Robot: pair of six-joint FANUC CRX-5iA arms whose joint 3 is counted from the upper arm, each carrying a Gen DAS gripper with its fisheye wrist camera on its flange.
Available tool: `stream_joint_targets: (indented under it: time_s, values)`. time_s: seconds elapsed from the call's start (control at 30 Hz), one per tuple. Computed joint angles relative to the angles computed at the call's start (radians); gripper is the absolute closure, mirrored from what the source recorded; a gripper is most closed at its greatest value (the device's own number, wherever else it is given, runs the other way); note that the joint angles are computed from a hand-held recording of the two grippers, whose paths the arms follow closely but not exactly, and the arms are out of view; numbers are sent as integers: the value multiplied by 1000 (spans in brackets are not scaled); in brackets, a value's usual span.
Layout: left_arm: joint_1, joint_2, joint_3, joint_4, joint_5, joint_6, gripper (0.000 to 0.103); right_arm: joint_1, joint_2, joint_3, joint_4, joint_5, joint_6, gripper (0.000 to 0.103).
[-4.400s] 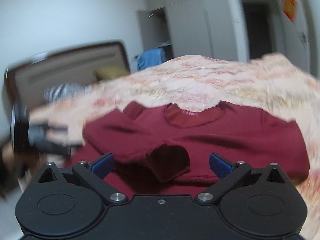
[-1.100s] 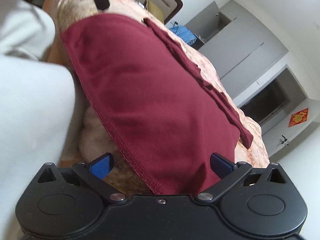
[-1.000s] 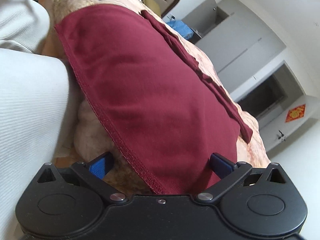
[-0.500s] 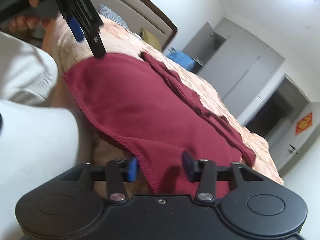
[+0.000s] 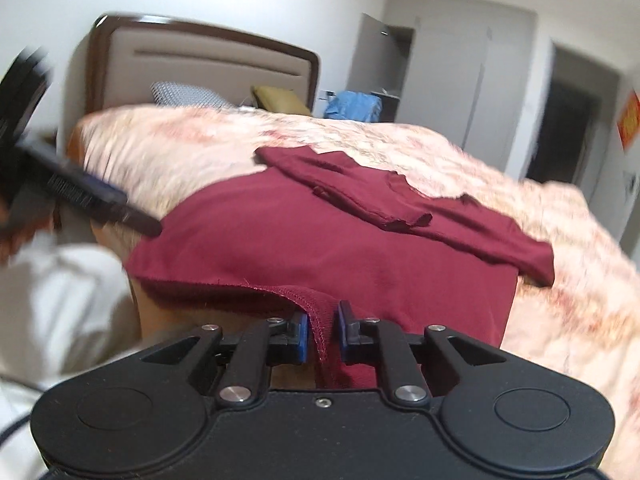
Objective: Fold small clothes
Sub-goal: 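Grasp the sweater hem with the right tool and lift it toward the collar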
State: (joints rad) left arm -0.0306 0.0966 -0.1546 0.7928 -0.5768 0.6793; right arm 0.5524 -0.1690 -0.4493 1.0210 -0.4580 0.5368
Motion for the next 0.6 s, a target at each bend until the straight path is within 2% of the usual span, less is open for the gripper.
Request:
stream_joint_targets:
  time_s: [0.1,0.23,0.33,0.5,0.6]
  values:
    - [-19,-39,-82,171,54,-172,0,-4,7,33,-60,1,-5,88]
    - [-75,-84,-178,413,113,-464,0,-8,14,62,-110,2,-6,88]
    - [-119,-98,-214,505,134,-623,0,-17,23,85,-142,12,-8,88]
    - [-167,-81,-205,410,137,-641,0,-31,27,96,-127,33,-56,88]
    - [-192,-54,-172,245,169,-566,0,-43,22,79,-62,53,-121,88]
